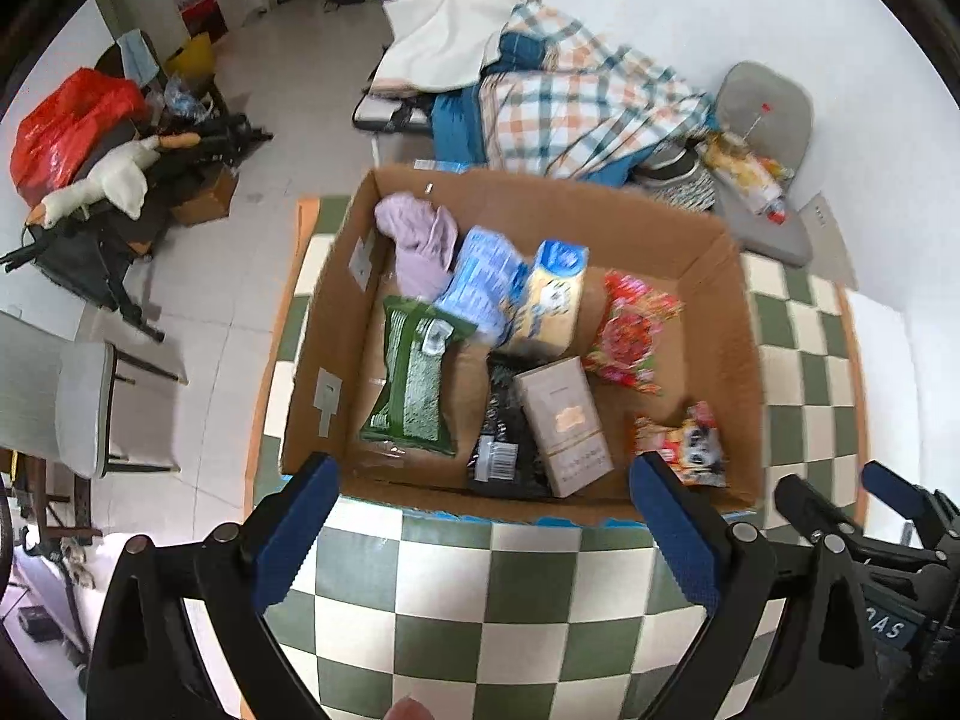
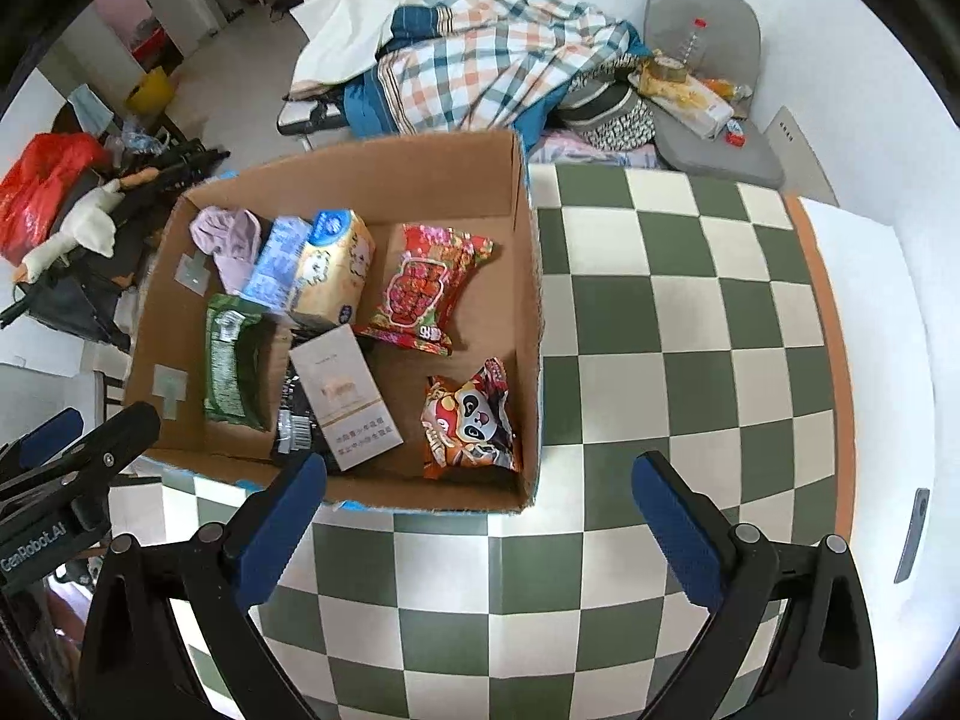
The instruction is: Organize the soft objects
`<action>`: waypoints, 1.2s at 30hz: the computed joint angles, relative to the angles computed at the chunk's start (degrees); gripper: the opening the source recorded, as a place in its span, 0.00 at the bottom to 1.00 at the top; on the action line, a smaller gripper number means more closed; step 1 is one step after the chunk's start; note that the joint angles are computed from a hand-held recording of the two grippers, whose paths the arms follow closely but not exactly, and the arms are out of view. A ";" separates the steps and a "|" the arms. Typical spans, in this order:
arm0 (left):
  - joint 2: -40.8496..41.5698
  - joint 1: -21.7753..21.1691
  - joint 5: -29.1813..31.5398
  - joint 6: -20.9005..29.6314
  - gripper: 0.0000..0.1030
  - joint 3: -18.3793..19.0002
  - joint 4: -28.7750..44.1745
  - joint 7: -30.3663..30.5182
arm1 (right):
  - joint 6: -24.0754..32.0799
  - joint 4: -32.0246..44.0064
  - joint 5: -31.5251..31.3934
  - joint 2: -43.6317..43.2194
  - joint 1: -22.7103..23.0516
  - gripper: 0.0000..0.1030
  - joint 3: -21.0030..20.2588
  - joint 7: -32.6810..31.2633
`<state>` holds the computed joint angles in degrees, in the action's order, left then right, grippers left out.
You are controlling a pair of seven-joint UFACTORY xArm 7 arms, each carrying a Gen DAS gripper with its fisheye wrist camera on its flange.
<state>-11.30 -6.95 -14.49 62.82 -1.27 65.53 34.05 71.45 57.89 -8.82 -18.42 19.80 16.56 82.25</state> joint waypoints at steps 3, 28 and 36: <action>-3.32 0.06 -1.34 3.15 0.96 0.99 1.23 1.49 | 3.20 2.70 -1.10 -1.45 0.52 1.00 1.54 1.59; -19.26 1.61 -6.00 18.95 0.96 8.46 7.80 6.02 | 40.68 42.21 -18.57 7.66 11.21 1.00 16.11 13.53; -20.41 1.67 -5.79 18.81 0.96 8.47 7.38 6.00 | 46.70 47.09 -21.95 10.28 16.68 1.00 15.45 15.81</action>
